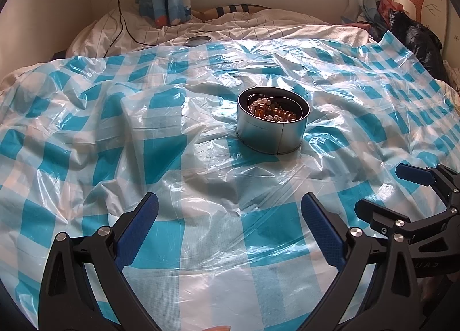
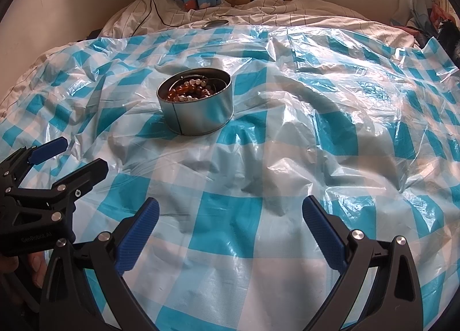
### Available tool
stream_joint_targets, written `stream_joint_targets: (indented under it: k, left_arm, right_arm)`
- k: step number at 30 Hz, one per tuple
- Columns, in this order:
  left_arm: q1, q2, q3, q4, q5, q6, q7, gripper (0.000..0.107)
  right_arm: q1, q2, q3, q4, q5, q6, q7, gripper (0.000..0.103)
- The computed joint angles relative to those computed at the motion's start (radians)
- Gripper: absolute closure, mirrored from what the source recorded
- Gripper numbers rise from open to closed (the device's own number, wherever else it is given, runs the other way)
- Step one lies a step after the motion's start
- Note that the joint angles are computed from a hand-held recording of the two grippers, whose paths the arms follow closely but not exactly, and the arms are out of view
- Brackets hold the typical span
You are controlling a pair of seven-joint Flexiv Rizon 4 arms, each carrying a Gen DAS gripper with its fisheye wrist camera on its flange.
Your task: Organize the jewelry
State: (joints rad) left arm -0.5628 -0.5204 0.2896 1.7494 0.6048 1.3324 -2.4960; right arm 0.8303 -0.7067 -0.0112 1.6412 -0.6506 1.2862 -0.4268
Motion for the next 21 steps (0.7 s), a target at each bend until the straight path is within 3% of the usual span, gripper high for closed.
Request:
stream_joint_targets:
  k: [21]
  left_arm:
    - [0.003, -0.003, -0.006, -0.006, 0.009, -0.009, -0.005, 0.011]
  right_arm:
    - [-0.002, 0.003, 0.0, 0.002, 0.002, -0.001, -0.004, 0.007]
